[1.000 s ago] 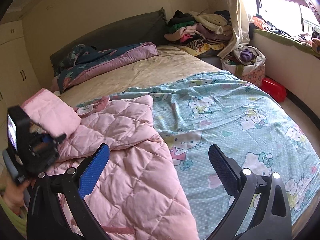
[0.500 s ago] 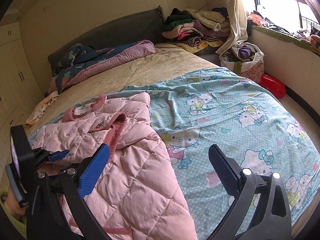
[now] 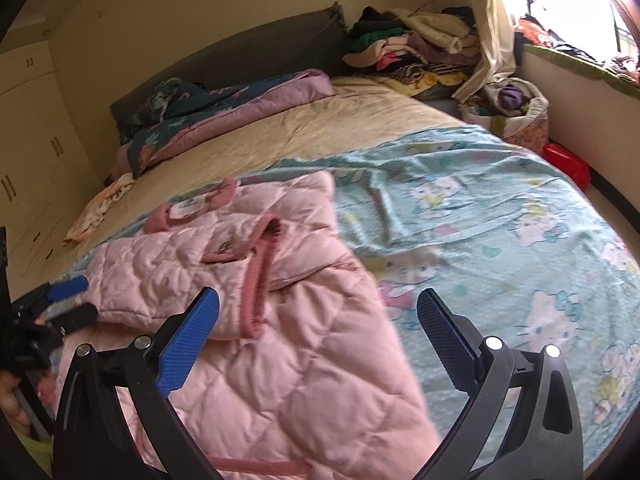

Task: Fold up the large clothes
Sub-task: 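Open the left tool and release the sleeve onto the jacket, then grasp the ribbed hem edge with the right tool and lift it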

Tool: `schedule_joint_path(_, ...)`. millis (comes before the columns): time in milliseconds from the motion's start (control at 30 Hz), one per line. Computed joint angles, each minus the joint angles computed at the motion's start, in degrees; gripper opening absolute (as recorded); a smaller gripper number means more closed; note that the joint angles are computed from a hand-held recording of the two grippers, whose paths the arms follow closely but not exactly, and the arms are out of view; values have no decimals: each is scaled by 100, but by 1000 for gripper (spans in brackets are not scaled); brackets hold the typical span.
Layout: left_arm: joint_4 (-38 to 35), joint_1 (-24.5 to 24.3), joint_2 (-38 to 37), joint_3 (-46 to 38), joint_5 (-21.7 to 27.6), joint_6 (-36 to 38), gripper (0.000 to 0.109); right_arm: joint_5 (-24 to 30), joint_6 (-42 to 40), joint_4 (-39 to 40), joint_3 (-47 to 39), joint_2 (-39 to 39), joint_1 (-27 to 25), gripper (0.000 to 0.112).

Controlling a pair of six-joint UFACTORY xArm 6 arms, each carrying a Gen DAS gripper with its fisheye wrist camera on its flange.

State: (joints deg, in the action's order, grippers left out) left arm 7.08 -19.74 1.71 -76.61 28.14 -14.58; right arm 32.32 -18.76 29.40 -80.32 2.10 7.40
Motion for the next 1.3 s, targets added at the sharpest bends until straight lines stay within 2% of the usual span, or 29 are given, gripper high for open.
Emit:
schedule_joint_path(200,1190,521,-316,396,-31,-848,94,395,-80,82,-202,213,220,99)
schedule_joint_path(367,679,950,-431,611,-186,-703,94,663,216,-48,-515,535,360,99)
schedule_joint_path(467,1063,1150,-355,535,-59,-937,94,880,324,66,-763,789,462,99)
schedule_joint_path(633,676,1498,-404,502,27,-834,94,1214,797,147,-1403,1401,594,99)
schedule_joint_path(733,772,1693,-458,471,14,-982,94,1329,1128,46,-1678,1677,647,99)
schedule_joint_path(867,319,1981,-559,505,-101,-888,94,1265,1286,134,-1791,1839,652,99)
schedule_joint_path(933,340,2065,-539,468,-77,-964,94,1241,1269,246,-1812,1867,647,98)
schedule_joint_path(1000,274,2122,-490,398,-20,-953,94,1164,1288,238,-1803,1876,659,76)
schedule_joint_path(1067,191,2160,-461,374,-34,-915,94,1084,1312,106,-1811,1865,695,50)
schedule_joint_path(1100,181,2167,-449,364,-46,-915,94,978,1199,169,-1760,1811,716,42)
schedule_joint_path(1133,190,2175,-446,369,-60,-934,94,936,1053,233,-1793,1809,732,30)
schedule_joint_path(1167,157,2181,-432,361,-55,-933,94,867,795,258,-1848,1778,774,26)
schedule_joint_path(1300,-43,2177,-357,290,-55,-763,93,771,312,-345,-2445,1832,1008,23)
